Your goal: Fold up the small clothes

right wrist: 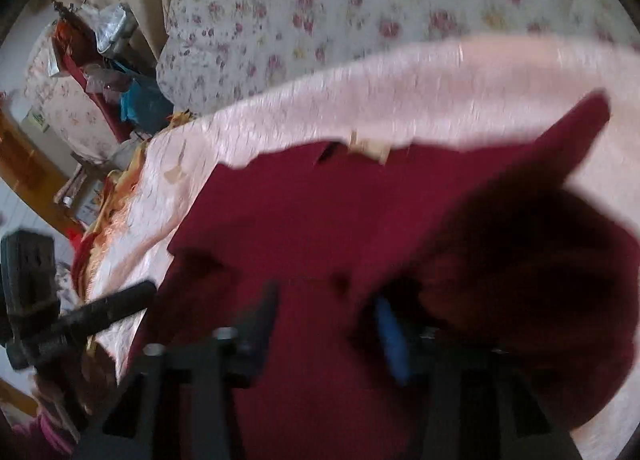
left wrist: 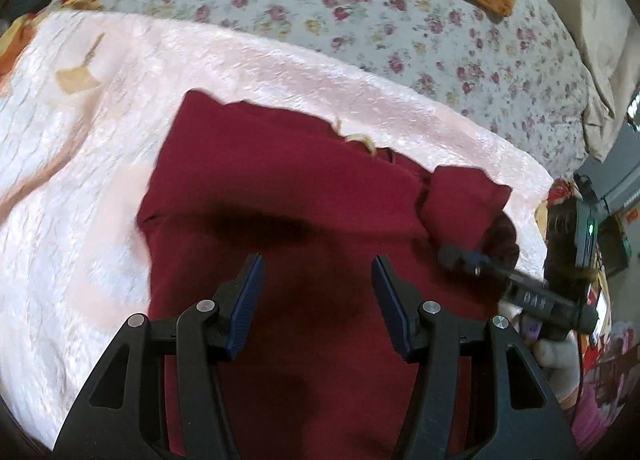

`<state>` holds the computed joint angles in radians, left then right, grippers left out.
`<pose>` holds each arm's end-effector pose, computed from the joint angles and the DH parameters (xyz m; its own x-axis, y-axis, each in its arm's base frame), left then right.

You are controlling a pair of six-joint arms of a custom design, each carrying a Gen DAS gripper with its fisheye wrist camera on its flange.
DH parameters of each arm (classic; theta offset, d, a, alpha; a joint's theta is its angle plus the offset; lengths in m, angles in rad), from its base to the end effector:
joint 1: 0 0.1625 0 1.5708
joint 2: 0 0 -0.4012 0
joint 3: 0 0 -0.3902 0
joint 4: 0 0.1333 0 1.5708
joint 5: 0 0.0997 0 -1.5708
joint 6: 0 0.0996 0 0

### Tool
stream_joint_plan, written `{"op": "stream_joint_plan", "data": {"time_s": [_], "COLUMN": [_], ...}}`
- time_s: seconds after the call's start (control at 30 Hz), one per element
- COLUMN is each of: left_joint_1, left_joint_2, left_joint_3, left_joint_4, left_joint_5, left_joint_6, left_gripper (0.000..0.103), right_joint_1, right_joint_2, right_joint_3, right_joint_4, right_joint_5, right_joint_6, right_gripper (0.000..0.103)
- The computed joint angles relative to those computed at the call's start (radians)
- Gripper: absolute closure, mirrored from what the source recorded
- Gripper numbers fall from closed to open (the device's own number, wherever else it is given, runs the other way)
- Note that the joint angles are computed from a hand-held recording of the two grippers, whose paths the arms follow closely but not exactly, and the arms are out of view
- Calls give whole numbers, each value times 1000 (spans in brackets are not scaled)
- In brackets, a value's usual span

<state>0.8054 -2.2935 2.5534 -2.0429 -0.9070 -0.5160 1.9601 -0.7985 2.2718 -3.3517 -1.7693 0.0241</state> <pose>-0.0160 -0.2976 0.3074 -0.9064 0.0455 -0.4200 0.2645 0.8362 -0.4804 0.2731 -0.3663 -0.0013 -0.9381 -0.2955 0.1806 -0.3392 0.8891 -0.3072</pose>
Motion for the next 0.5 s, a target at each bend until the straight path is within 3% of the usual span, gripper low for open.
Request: {"op": "stream_joint_plan", "data": {"time_s": [0.07, 0.2, 0.3, 0.37, 0.5], "left_joint_1": [-3, -33, -96, -121, -129], "left_joint_2": [57, 198, 321, 419, 628], "left_joint_3": [-10, -29, -31, -37, -75], "left_joint_4": [-50, -163, -243, -292, -364], "left_joint_5": [-7, -31, -15, -2, 1], "left_joint_6": [14, 48, 69, 82, 114], "left_gripper": [35, 34, 34, 34, 34], "right_joint_1": [-20, -46, -28, -14, -48], "right_joint_2": [-9, -43, -83, -118, -151], "right_joint_3": [40, 133, 173, 189, 221], "right_joint_4": [-69, -209, -235, -207, -168], "right_joint_5": [28, 86, 35, -58, -71], "right_joint_6": [17, 59, 58, 81, 78], "right_gripper": [53, 53, 52, 48, 48]}}
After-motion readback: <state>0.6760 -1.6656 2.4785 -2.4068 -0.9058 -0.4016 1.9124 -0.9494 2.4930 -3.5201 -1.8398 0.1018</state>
